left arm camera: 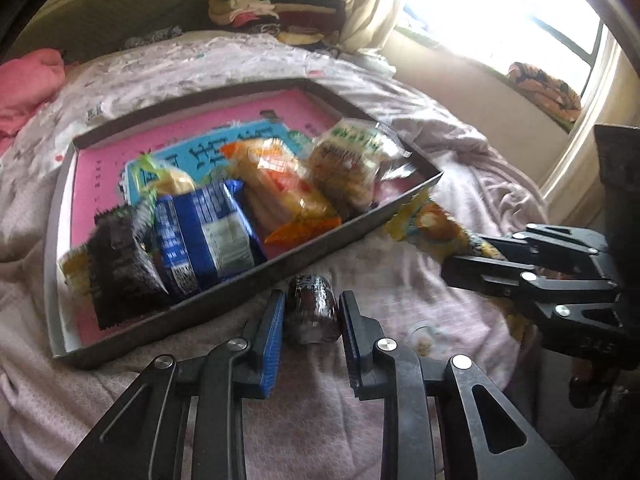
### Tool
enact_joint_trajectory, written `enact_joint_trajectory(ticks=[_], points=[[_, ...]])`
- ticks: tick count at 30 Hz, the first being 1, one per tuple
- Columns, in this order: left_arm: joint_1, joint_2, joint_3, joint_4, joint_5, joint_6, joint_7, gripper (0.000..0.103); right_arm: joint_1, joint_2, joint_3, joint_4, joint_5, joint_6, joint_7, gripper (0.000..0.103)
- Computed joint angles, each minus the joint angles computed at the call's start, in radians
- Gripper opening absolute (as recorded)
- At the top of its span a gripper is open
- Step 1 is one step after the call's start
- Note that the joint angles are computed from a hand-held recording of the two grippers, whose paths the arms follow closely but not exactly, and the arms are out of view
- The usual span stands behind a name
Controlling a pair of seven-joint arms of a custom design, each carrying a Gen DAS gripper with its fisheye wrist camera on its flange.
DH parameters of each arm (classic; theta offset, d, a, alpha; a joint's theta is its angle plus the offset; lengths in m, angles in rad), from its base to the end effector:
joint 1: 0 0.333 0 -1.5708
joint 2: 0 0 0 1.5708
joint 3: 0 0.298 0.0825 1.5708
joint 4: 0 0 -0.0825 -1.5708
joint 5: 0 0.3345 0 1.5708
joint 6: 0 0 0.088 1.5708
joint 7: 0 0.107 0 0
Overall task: Organize snacks
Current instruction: 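Grasp the small dark wrapped candy with the left gripper while the right gripper grasps the yellow stick-snack pack, then lift the candy with the left gripper while the right gripper carries the yellow pack over the tray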
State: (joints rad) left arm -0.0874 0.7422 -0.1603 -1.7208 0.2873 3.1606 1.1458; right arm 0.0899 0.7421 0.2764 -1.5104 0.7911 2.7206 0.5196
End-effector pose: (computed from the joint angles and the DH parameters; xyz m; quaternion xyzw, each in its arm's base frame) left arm 0.6493 -0.1691 0.2679 -0.6527 0.6729 -0.3119 0.1545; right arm 0.6701 0.1841 0.2951 -0.8282 0.4176 -0.0510 0.3701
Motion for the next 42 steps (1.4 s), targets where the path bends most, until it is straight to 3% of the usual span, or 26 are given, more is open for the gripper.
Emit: enact_joint_trajectory(ticks=[2,8,19,27,29,42], points=[[0.016,-0.017,-0.014,-0.023,-0.003,0.022,-0.002,0.028,-0.008,-0.006,0.010,-0.001,0.013,-0.005,-0.004,0.023],[0.019,-0.082,0.018,-0.093,-0.014,0.091,-0.049,0.028,-0.003,-0.020,0.019,0.011,0.040,-0.005,-0.011,0.023],[-0.043,-0.148,0.182,-0.180,-0.053,0.169,-0.157,0.028,0.025,0.007,0.013,0.079,0.031,0.006,0.021,0.023],[-0.094,-0.137,0.266,-0.178,-0.091,0.159,-0.195,0.028,0.049,0.069,0.014,0.190,-0.008,0.003,0.066,0.023],[-0.068,-0.129,0.245,-0.171,-0.088,0.146,-0.201,0.028,0.056,0.089,0.012,0.225,-0.021,-0.002,0.086,0.023],[-0.073,-0.095,0.255,-0.119,-0.033,0.063,-0.253,0.028,0.108,0.233,-0.009,0.467,-0.138,-0.045,0.259,0.023]])
